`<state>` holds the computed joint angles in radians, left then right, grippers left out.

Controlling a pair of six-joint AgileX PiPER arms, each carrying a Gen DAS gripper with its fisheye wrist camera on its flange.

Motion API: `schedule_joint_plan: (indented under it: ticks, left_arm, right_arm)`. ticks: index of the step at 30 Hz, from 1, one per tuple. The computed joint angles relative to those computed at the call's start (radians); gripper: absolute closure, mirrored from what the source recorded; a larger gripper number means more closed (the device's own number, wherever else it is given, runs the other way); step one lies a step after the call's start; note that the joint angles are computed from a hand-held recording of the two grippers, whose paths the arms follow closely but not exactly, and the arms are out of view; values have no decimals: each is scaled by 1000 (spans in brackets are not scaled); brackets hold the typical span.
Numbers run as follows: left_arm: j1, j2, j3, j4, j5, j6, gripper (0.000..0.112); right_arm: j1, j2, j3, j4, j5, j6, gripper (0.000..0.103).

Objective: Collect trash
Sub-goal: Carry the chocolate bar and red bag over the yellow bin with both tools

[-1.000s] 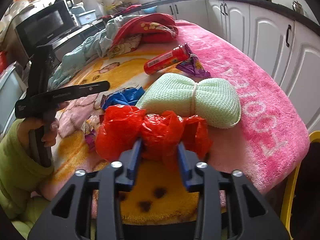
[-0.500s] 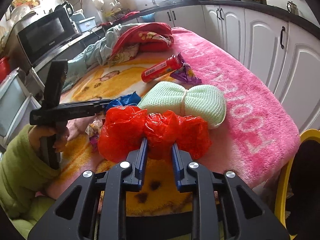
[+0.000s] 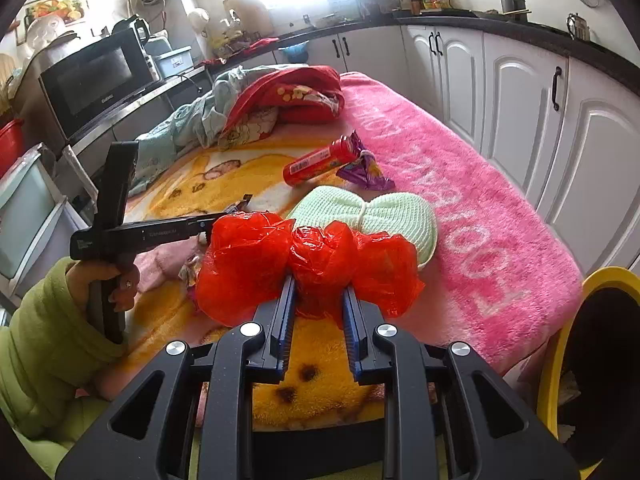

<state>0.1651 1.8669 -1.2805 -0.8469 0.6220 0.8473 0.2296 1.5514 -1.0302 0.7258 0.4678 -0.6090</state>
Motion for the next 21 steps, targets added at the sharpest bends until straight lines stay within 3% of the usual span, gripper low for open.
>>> schedule_joint_plan:
  ticks: [10, 21]
  left_arm:
    - [-6, -120, 61, -139, -42, 93, 102]
    - [-99, -242, 109, -245, -58, 154, 102]
  right_arm:
    - [-26, -54, 16, -16, -7, 19, 82]
    - [-126, -142, 40, -9, -22, 4, 82]
